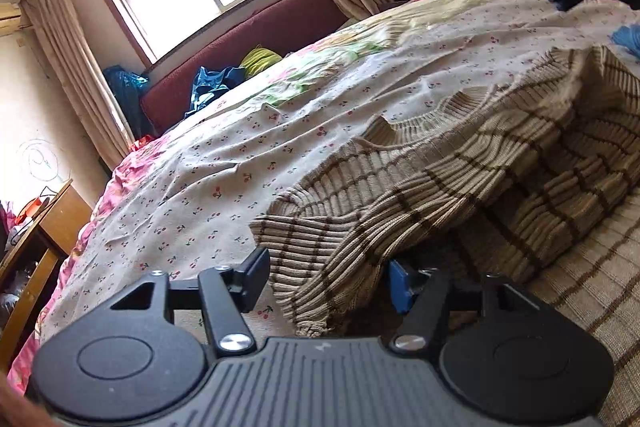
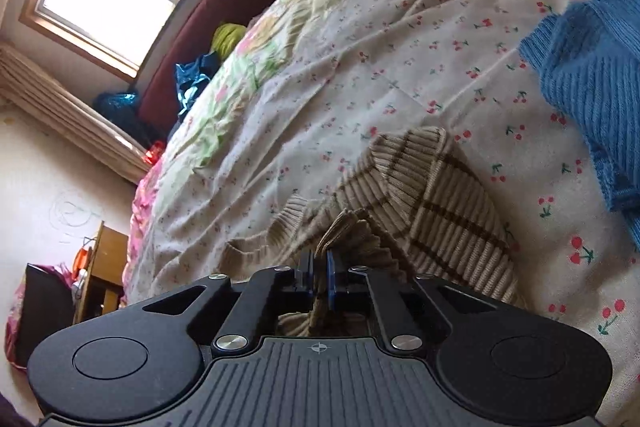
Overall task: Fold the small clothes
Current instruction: 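Carry the sleeve over the sweater body and open the right gripper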
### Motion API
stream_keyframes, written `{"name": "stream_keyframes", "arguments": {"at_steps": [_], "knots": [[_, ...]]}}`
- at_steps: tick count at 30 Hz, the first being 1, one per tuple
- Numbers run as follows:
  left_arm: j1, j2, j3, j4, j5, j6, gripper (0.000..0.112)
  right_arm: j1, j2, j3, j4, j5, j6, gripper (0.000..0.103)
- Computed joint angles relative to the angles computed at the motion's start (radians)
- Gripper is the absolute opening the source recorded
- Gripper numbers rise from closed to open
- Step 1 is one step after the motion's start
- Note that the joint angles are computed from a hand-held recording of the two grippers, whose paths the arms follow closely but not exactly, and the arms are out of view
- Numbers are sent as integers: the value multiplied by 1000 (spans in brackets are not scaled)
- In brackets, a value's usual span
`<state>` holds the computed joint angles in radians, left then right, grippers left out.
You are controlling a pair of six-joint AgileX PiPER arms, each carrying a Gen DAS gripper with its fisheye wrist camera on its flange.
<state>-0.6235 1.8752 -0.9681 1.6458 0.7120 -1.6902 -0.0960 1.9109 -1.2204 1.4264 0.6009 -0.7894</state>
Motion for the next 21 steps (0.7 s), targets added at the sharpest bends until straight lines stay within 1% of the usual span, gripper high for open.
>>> {"name": "stream_keyframes", "arguments": {"at_steps": [1, 2, 4, 5, 6, 7, 8, 10, 11, 12, 14, 15, 17, 21], "knots": [[3, -16, 8, 0, 0, -21, 74, -5, -16, -1, 37, 22, -33, 3], [6, -29, 15, -1, -7, -39, 74, -12, -42, 8, 102, 50, -96, 3], [4, -37, 29, 3, -14, -60, 74, -20, -89, 43, 204, 78, -225, 3], [-1, -29, 31, 6, -9, -58, 74, -19, -108, 53, 223, 79, -265, 3], [-7, -20, 34, 9, -6, -58, 74, -18, -120, 58, 207, 71, -271, 3], [-13, -11, 34, 3, -11, -47, 74, -22, -118, 55, 168, 74, -251, 3], [-16, -7, 37, 2, -17, -46, 74, -28, -100, 40, 90, 92, -190, 8], [-23, 0, 40, 13, -19, -53, 74, -27, -76, 29, -54, 85, -62, 10], [-27, 4, 39, 19, -14, -55, 74, -27, -54, 28, -127, 91, 5, 13], [-27, 6, 38, 24, -11, -55, 74, -28, -38, 27, -161, 93, 48, 15], [-21, 7, 32, 22, -19, -50, 74, -34, 4, 40, -174, 91, 91, 19], [-18, 7, 31, 21, -22, -49, 74, -31, 20, 37, -179, 80, 110, 20], [-14, 7, 30, 21, -23, -49, 74, -23, 50, 28, -177, 48, 135, 26], [-2, 4, 32, 15, -40, -49, 74, -18, 92, -2, -134, 36, 147, 27]]}}
